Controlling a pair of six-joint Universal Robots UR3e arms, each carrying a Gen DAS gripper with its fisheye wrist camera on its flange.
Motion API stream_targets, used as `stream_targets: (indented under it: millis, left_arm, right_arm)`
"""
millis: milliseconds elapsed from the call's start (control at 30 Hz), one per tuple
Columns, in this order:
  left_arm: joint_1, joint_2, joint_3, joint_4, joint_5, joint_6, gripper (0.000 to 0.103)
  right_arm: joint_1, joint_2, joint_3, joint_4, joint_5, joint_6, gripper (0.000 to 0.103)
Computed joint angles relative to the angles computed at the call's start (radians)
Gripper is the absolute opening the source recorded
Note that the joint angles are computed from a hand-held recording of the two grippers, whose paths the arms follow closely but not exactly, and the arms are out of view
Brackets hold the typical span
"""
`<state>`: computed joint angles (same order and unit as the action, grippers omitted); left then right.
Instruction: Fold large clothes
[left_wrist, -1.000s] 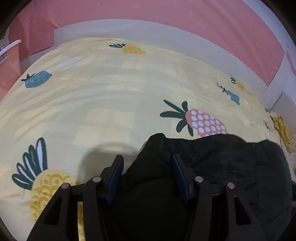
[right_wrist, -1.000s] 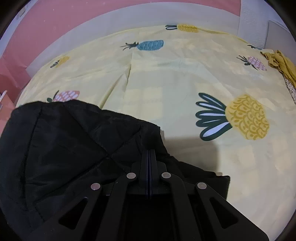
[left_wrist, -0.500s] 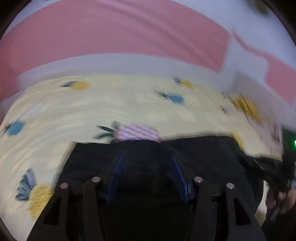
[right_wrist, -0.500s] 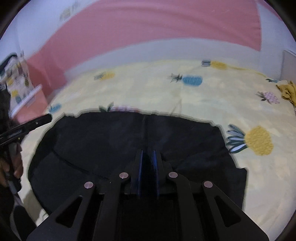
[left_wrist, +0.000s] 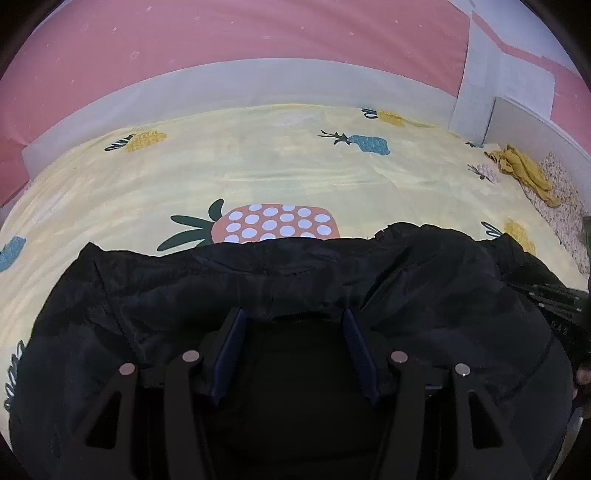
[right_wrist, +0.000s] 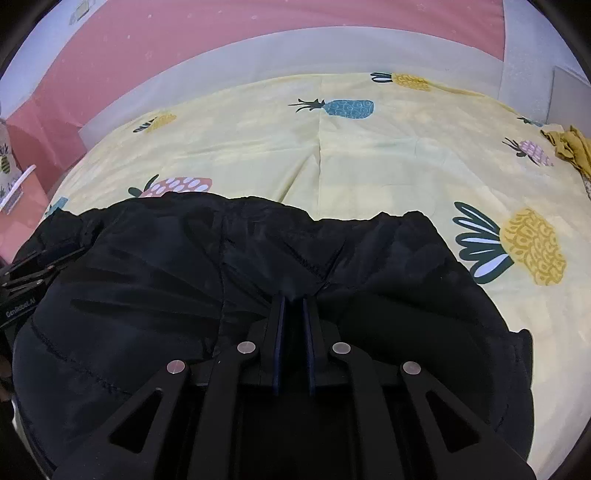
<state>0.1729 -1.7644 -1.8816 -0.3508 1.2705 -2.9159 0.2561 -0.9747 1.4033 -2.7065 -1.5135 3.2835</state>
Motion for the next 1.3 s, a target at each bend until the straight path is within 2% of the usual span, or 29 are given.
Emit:
stream_targets:
  millis: [400, 467, 533, 667, 800, 867, 967, 1067, 1100, 1167, 1233, 1300]
  left_arm:
    - [-0.019, -0.01, -0.002, 0.032, 0.033, -0.014, 0.059]
    - [-0.016, 0.002, 0.011, -0.008, 0.027, -0.011, 0.059]
    - [-0.007, 0.037, 0.043, -0.104, 0.017, -0.005, 0.058]
    - [0.073, 0.2, -0.018, -0.199, -0.083, 0.018, 0.058]
    - [0.182, 0.47, -0.19, -0.253, -0.256, 0.09, 0.058]
    - [0.186, 0.553, -0.256, -0.276, -0.293, 0.125, 0.058]
    - [0.103, 0.48, -0.281, -0.214, -0.215, 0.112, 0.059]
    - [0.044, 0.35, -0.292, -0.045, -0.152, 0.04, 0.061]
    - [0.016, 0.32, -0.28, -0.014, -0.117, 0.025, 0.061]
    - [-0.034, 0.242, -0.249, 0.057, -0.058, 0.006, 0.061]
    - [-0.043, 0.212, -0.226, 0.061, -0.055, -0.002, 0.061]
    - [-0.018, 0.246, -0.219, 0.003, -0.09, -0.003, 0.06]
  right_arm:
    - [0.027, 0.005, 0.013, -0.041, -0.047, 0.027, 0.007]
    - [0.013, -0.016, 0.04, -0.059, -0.018, 0.047, 0.007]
    - [0.011, -0.07, 0.06, -0.03, -0.024, 0.056, 0.011]
    - [0.041, -0.21, 0.175, -0.078, -0.047, 0.05, 0.011]
    - [0.092, -0.343, 0.306, -0.16, -0.025, 0.049, 0.011]
    - [0.129, -0.362, 0.342, -0.193, -0.027, 0.048, 0.011]
    - [0.162, -0.316, 0.353, -0.197, -0.056, 0.058, 0.011]
    - [0.151, -0.26, 0.371, -0.249, -0.089, 0.047, 0.01]
    - [0.135, -0.238, 0.38, -0.279, -0.079, 0.04, 0.008]
    - [0.086, -0.235, 0.403, -0.3, 0.007, 0.077, 0.008]
    - [0.07, -0.242, 0.398, -0.285, 0.034, 0.089, 0.008]
    - [0.086, -0.274, 0.397, -0.254, -0.013, 0.102, 0.008]
